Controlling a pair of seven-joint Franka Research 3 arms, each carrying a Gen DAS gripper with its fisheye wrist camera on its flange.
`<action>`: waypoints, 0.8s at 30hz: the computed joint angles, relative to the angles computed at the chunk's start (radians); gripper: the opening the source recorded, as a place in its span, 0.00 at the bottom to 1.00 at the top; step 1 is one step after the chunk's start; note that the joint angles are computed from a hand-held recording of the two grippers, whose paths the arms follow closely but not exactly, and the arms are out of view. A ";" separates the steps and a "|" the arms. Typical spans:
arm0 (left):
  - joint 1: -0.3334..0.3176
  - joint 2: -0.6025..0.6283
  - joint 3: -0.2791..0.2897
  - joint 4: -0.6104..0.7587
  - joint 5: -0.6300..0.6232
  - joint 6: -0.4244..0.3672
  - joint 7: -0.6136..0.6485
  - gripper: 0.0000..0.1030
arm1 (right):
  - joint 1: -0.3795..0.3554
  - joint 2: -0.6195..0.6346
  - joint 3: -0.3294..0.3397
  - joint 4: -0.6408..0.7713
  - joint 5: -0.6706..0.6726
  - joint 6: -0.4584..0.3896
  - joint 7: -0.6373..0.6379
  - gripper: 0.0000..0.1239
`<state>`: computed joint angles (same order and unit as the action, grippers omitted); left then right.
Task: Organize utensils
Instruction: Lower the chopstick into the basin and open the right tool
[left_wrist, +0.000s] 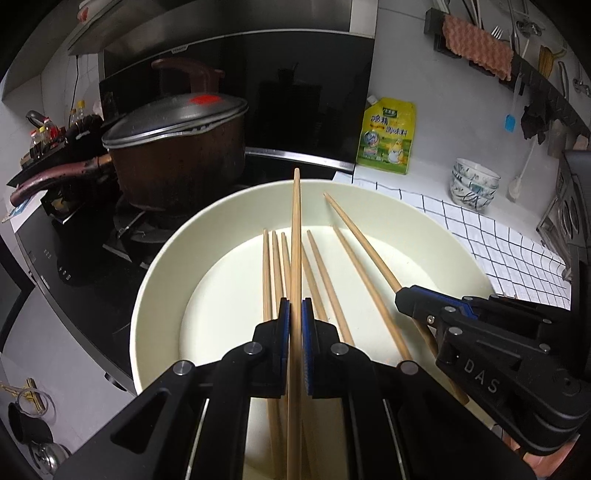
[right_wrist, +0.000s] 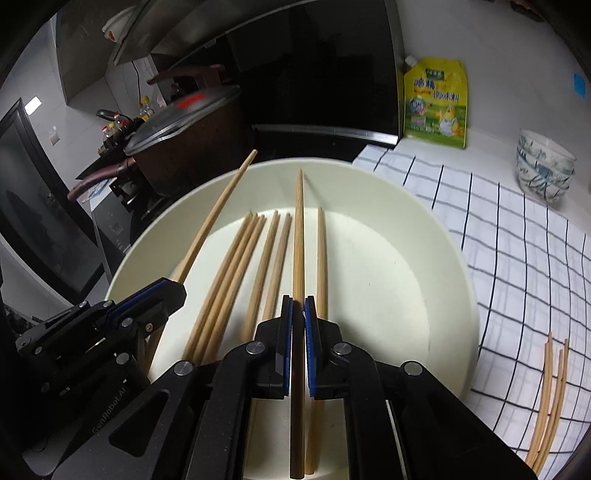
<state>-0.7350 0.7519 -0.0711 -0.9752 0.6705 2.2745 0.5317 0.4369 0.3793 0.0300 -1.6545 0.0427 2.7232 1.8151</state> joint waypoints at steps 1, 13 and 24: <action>0.002 0.002 -0.002 0.000 -0.004 -0.002 0.001 0.07 | 0.002 0.007 -0.001 0.006 0.000 -0.007 0.005 0.05; -0.008 -0.001 0.012 -0.009 0.000 -0.039 -0.024 0.40 | 0.000 -0.027 -0.008 -0.061 0.005 0.035 0.020 0.09; -0.007 -0.072 0.003 -0.103 0.086 -0.028 -0.132 0.64 | -0.008 -0.107 -0.012 -0.172 -0.013 0.125 0.061 0.10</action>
<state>-0.7418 0.6798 -0.0683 -1.0783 0.7564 2.2469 0.4001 0.4289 0.2722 0.0179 -1.8265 0.0298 2.8480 1.8764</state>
